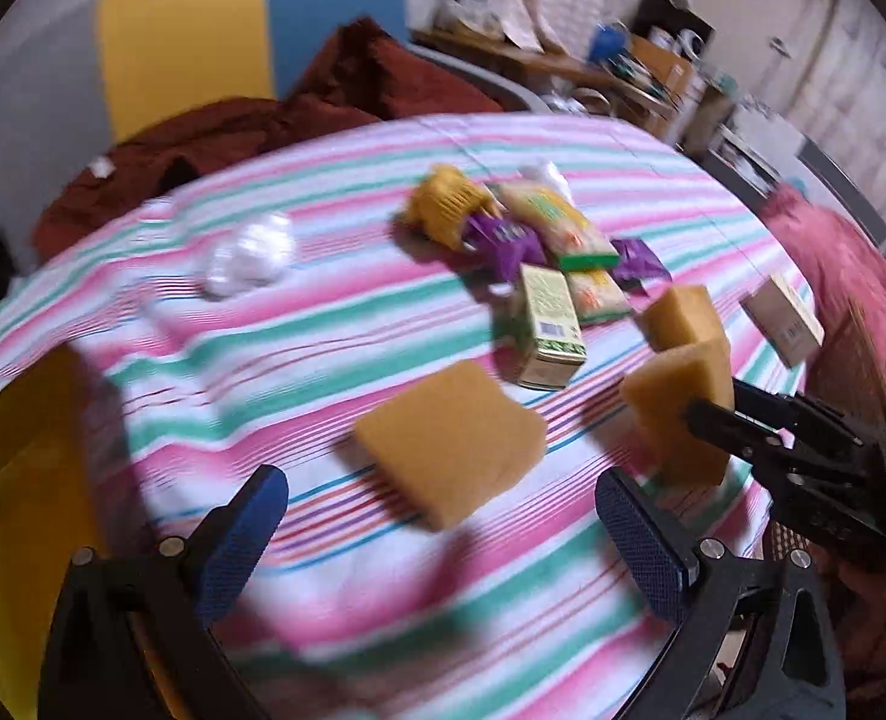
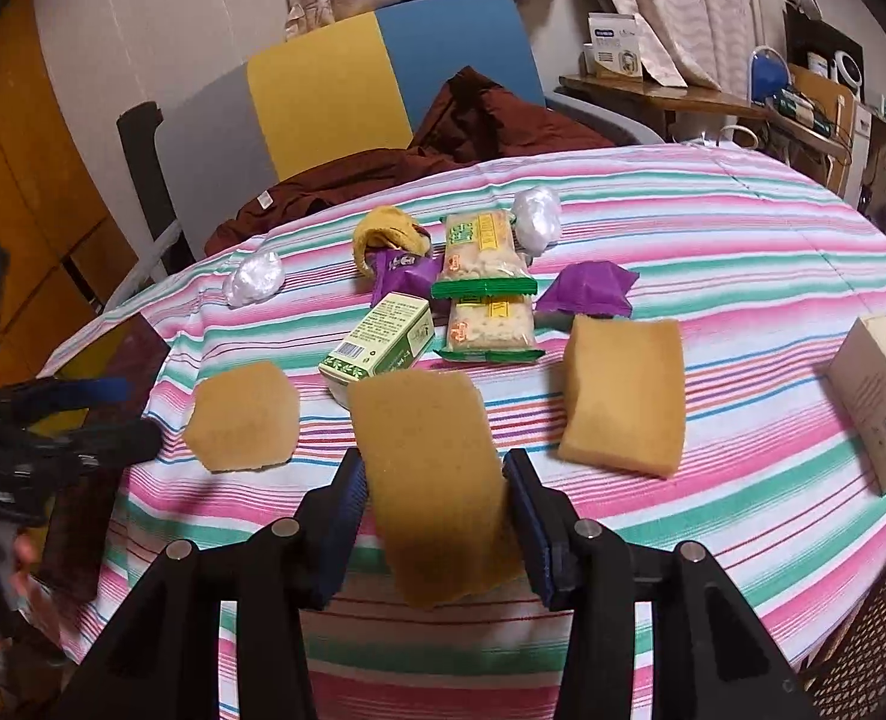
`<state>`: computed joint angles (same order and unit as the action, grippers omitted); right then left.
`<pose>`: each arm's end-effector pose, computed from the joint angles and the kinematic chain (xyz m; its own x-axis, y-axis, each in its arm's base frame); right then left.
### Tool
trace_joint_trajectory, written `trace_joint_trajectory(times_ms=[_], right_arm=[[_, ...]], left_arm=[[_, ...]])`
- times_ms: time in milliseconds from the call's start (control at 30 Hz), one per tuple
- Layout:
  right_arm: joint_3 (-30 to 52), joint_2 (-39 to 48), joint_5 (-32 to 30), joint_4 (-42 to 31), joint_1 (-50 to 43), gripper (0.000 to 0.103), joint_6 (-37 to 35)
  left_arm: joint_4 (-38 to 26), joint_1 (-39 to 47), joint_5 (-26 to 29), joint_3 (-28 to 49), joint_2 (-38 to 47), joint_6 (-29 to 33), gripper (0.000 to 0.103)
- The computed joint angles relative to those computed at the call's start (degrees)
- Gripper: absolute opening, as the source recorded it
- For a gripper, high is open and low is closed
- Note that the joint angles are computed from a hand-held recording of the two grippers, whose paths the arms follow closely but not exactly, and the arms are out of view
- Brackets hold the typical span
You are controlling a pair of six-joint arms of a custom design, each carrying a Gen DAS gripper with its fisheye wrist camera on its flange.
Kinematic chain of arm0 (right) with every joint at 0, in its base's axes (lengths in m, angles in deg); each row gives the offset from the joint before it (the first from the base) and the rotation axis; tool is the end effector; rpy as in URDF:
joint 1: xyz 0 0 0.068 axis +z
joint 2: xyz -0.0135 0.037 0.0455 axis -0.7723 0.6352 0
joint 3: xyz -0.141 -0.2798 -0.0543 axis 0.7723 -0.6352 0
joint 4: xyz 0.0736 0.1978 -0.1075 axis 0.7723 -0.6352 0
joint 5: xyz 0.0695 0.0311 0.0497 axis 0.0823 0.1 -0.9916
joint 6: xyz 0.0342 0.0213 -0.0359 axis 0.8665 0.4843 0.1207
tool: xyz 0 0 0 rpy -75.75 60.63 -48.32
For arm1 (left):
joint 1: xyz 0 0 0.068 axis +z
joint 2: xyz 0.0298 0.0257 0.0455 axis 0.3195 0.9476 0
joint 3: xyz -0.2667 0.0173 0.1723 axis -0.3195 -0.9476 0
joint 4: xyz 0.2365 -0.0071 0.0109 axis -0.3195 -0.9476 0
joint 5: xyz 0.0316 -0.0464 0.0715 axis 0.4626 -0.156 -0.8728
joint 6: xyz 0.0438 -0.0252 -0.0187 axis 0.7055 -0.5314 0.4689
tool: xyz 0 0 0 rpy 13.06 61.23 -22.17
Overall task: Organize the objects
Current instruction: 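Grasp a yellow sponge with the right tool while the left tool grasps another, then carry the sponges to the gold tray with both tools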
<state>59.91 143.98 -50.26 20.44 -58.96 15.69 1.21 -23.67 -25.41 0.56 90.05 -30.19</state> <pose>0.2077 -0.0132 0.0402 -0.7540 -0.1267 -0.6446 -0.3560 0.9035 0.2388 0.1973 -0.1718 0.0518 -0.8575 0.0739 -0.5092 0.1759 0.9721 -0.1551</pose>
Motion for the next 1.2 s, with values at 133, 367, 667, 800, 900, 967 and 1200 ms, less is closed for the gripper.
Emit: trace_joint_trajectory(times_ms=[133,367,667,800,900,967,1200], right_arm=[[-0.57,0.56,0.26,1.33,0.44,0.046,-0.01],[-0.24,0.91,-0.82,0.79,-0.59,0.046,0.42],[-0.22,1.31,-0.65,1.16,-0.41,0.047,0.83],[-0.83,2.06,0.7,3.1,0.22,0.047,1.58],[-1.59,3.51,2.09,6.01,0.79,0.047,2.28],[-2.0,4.15,2.67,7.49,1.23,0.047,2.66],[-3.45,6.01,5.4,12.18,3.13,0.047,4.05]], left_arm=[[-2.02,0.34,-0.49,4.8,3.89,3.25,0.103],[-6.21,-1.52,-5.2,10.51,7.8,5.63,0.103],[-2.67,-2.35,-5.26,9.12,9.9,1.95,0.079],[-4.04,-3.75,-5.99,8.43,8.57,1.19,0.075],[-0.51,-3.47,-5.01,5.35,6.8,-0.44,0.075],[3.32,-3.78,-5.17,2.01,5.46,-2.31,0.075],[22.16,-6.2,-7.93,-13.15,1.91,-10.43,0.075]])
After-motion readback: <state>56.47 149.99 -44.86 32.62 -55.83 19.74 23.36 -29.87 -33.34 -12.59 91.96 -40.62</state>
